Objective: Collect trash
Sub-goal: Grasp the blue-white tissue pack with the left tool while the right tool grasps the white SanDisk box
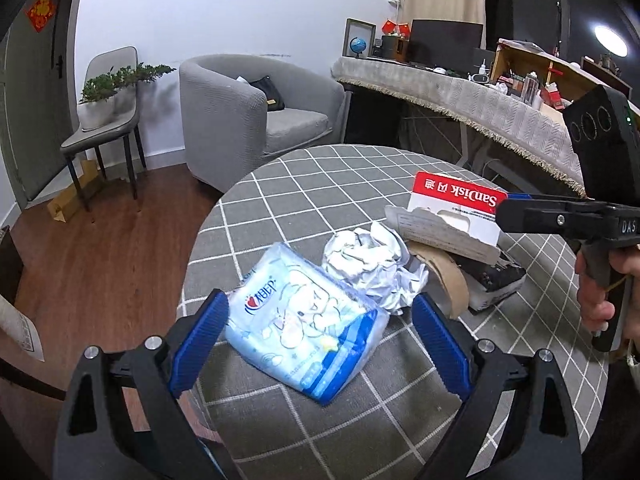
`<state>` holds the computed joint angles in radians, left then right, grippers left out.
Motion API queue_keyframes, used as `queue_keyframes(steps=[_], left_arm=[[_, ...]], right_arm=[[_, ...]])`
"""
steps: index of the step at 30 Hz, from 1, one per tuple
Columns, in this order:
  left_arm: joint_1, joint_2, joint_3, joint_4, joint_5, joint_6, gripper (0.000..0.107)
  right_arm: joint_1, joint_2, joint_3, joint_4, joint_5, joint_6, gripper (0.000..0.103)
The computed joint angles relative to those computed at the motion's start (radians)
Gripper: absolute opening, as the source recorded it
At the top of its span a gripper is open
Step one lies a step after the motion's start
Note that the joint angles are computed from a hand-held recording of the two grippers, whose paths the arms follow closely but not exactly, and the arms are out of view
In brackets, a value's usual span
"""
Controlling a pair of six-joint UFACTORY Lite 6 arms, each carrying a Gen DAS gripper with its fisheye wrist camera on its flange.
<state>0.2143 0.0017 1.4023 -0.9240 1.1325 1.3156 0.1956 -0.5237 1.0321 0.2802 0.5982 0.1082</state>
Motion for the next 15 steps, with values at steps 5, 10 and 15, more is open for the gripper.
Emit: queue_keyframes(steps=[5, 10, 15], left_arm=[[0.015, 0.027, 0.032, 0.007, 0.017, -0.005, 0.095], [0.006, 0.028, 0.023, 0.033, 0.007, 0.004, 0.095], [0.004, 0.028, 0.012, 0.019, -0.006, -0.001, 0.082]], right_arm=[[-0.033, -0.007, -0.014, 0.067, 0.005, -0.057, 0.079], [-0.071, 0.005, -0.01, 0.123, 0.014, -0.115, 0.08], [-0.044, 0.027, 0.006, 0.097, 0.004, -0.078, 0.079]])
